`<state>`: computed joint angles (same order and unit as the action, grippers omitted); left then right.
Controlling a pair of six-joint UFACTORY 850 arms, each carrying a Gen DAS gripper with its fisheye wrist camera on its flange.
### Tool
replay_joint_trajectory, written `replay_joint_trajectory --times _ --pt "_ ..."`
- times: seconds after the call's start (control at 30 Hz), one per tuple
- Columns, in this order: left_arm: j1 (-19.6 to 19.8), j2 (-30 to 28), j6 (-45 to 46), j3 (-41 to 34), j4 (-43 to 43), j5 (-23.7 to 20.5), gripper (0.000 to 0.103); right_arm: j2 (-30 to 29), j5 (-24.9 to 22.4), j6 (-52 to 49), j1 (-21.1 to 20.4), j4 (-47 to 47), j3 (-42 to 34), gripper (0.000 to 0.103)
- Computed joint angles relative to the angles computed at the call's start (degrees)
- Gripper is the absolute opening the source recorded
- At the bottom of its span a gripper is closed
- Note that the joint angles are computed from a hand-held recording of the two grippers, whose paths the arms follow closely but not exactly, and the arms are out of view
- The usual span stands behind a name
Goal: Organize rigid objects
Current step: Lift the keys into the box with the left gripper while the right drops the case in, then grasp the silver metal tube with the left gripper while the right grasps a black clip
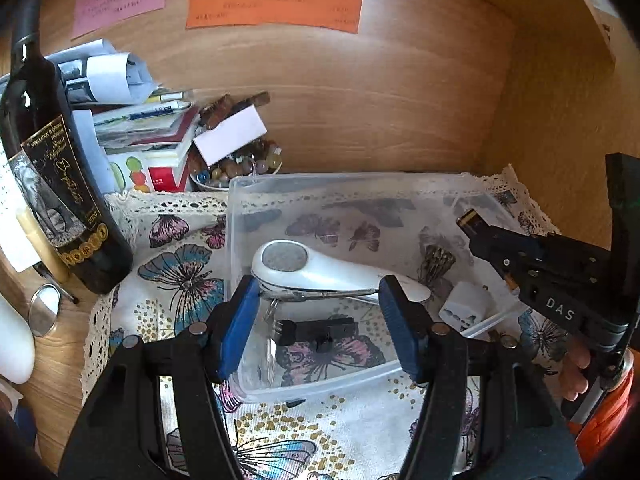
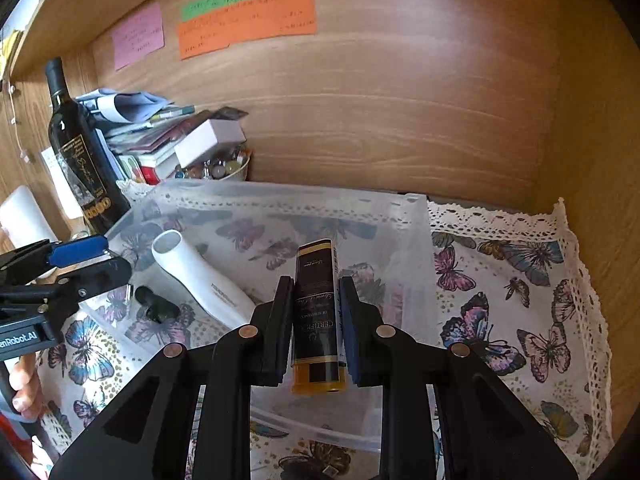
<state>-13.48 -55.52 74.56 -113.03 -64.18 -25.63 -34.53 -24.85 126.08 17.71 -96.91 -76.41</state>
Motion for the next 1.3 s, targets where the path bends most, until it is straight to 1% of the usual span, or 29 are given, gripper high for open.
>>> replay_joint_trajectory --times 0.13,0.33,0.4,0.47,0.5,0.57,0.67,0.83,0.97,1.1,1.13,1.2,1.23,1.3 --pt "-0.20 0.99 1.36 1.36 -1.09 0.94 0.061 0.64 0.34 0.37 0.40 -1.04 0.50 0.021" --pt "0.18 3.33 4.52 4.25 -4.73 0.95 0.063 2.83 -2.12 3.88 1.41 -4.56 2.54 0.029" --pt "0.27 4.61 7.31 6.11 -7.53 1.58 0.068 3.80 -3.06 5.33 1.79 -5.72 3.53 0.032" --pt "0.41 6.06 10.44 8.24 -10.48 1.91 0.072 4.99 -4.39 6.83 2.33 -6.73 4.77 0.037" --pt "0.44 6.72 11.67 9.20 -11.57 2.04 0.073 5.55 -5.04 7.36 2.60 -7.05 5.39 0.039" --pt "0.46 8.01 14.09 11.14 -13.93 2.45 0.081 6.88 -6.63 8.21 3.31 -7.44 6.91 0.041" --pt "0.44 10.03 18.25 14.43 -17.98 2.89 0.087 8.67 -8.64 8.54 4.39 -6.97 9.16 0.041" --pt "-0.02 12.94 22.71 20.03 -21.00 2.76 0.090 11.25 -11.14 8.54 5.78 -4.75 13.09 0.044" --pt "-0.94 13.93 22.97 22.87 -19.60 2.20 0.090 13.06 -12.12 9.47 6.33 -2.98 16.20 0.045" --pt "-1.88 13.43 18.27 23.49 -13.49 0.07 0.090 13.84 -11.88 10.10 6.40 -1.18 18.13 0.045" --pt "-2.07 13.36 17.43 23.62 -12.25 -0.46 0.088 14.01 -11.82 10.41 6.50 -1.05 18.55 0.045" --pt "-2.81 12.98 14.74 23.73 -8.32 -1.66 0.082 14.03 -11.55 10.59 6.52 -0.58 19.01 0.045" --pt "-3.13 12.78 13.77 23.70 -6.67 -2.05 0.076 13.97 -11.26 10.65 6.50 -0.38 19.19 0.045" --pt "-3.77 12.38 12.06 23.77 -3.77 -2.79 0.073 13.84 -10.73 10.66 6.45 -0.05 19.47 0.045"
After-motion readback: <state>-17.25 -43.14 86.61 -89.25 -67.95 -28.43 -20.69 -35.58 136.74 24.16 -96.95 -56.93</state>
